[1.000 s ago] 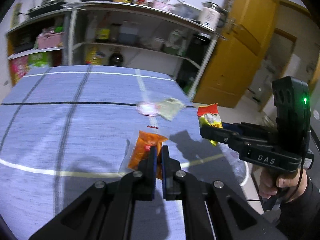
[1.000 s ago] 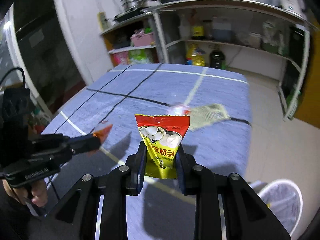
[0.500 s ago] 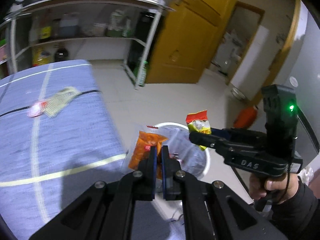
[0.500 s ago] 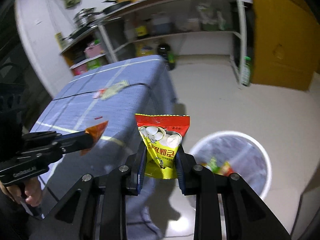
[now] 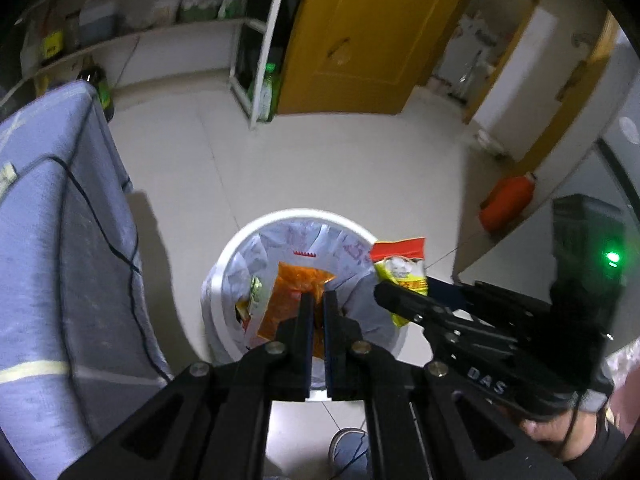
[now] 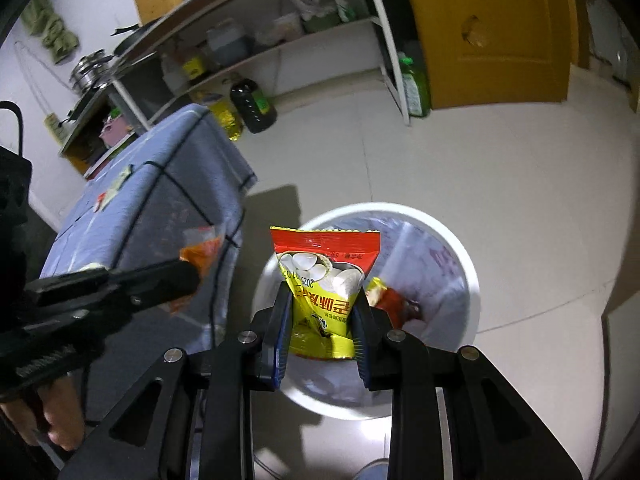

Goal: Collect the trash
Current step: 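Carry the orange and yellow packets over the bin and open both tools, then move both tools back toward the pink lid and paper label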

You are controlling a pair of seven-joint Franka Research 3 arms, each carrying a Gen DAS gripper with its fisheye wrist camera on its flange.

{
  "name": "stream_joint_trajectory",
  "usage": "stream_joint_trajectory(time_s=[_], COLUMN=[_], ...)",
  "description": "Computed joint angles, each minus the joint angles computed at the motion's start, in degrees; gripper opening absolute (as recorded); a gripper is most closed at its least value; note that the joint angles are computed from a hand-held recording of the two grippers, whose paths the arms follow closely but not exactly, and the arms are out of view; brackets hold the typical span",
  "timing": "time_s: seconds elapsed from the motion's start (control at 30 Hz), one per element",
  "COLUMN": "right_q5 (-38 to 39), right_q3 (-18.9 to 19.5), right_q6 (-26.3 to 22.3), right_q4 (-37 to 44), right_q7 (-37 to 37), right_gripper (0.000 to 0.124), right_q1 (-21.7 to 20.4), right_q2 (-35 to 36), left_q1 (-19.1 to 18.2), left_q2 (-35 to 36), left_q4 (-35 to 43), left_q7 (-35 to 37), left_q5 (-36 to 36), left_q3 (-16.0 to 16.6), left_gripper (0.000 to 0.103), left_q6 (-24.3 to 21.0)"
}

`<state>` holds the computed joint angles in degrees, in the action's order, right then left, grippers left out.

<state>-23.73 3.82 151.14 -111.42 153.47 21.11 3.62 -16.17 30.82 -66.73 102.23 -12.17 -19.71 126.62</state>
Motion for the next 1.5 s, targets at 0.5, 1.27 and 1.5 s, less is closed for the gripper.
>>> stream_joint_trajectory(time_s=[0.5,1.27,1.5], right_q5=[3.29,-5.45,-6.88], right_q3=[-2.62,-0.48,1.09], right_q6=[-0.02,-0.20,-0.87], right_q4=[-0.65,-5.22,-5.56], right_q7=[-1.80,8.39,9.51], right_gripper=[0.036,0.052,0.052], right_q1=[0.52,-1.95,-2.85], right_q2=[4.48,-2.68,-4.48], left_q1=[-6.22,-2.44,-0.74], left_q2=[8.10,2.80,0.42], left_q4=[8.28,0.81,-1.43], left_q7=[-10.65,-7.58,-5.07], left_q5=[11.09,6.44,2.69], left_q3=[3.60,0.48,-0.53], left_gripper=[0.007,0.026,0.026], left_q6=[-3.35,2.93,4.08])
